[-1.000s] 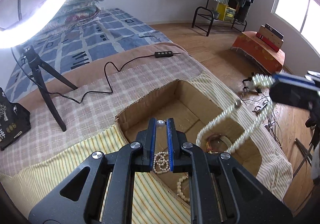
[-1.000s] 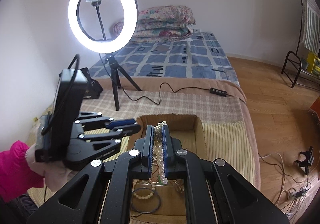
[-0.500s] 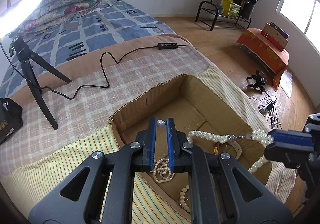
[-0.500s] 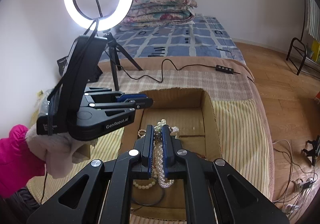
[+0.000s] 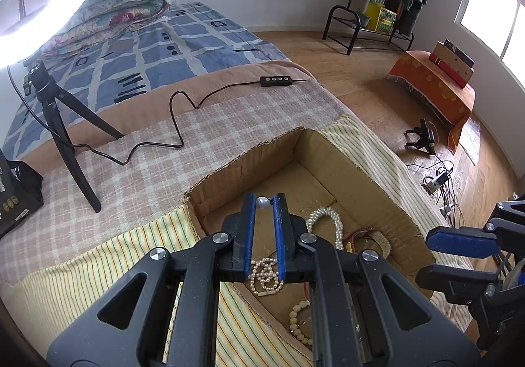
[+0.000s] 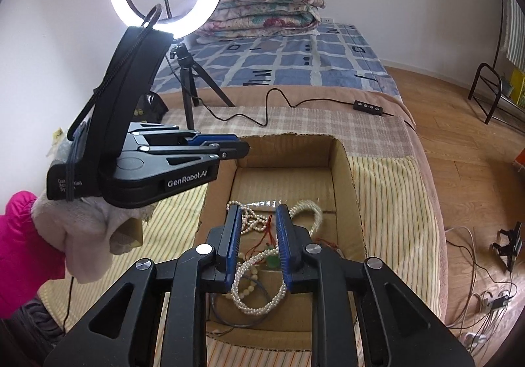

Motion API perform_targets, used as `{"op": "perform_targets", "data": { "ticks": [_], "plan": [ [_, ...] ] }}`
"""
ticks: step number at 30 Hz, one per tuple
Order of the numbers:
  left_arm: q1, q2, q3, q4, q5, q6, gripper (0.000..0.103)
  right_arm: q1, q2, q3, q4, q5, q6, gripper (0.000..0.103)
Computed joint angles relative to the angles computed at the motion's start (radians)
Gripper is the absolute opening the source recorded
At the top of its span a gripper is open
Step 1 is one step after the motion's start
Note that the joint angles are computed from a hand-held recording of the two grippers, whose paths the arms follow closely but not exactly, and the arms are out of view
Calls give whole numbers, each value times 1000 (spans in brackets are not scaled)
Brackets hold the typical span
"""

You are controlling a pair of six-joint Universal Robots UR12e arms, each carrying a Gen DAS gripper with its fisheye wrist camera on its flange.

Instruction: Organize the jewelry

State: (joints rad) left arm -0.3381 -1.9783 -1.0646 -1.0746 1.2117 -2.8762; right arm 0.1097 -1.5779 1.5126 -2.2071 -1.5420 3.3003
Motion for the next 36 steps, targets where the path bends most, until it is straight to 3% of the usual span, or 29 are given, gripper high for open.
{"op": "perform_targets", "data": {
  "ticks": [1,3,4,6,23,36],
  "plan": [
    [1,1,2,-6,-5,1,14,1,-1,1,2,-4,2,19],
    [3,7,-2,-2,-7,-2,43,4,-5,1,9,-17,11,22],
    [4,12,-10,13,-8,-8,45,6,-7,2,11,-20,14,25],
    [6,17,-12,7,-22,-11,45,9,-13,5,10,-29,23,29],
    [16,90,-61,30,-25,-6,45,46,-54,21,16,-79,69,30],
    [55,217,-177,103,-65,4,45,129,-78,13,28,-190,109,31]
  ]
}}
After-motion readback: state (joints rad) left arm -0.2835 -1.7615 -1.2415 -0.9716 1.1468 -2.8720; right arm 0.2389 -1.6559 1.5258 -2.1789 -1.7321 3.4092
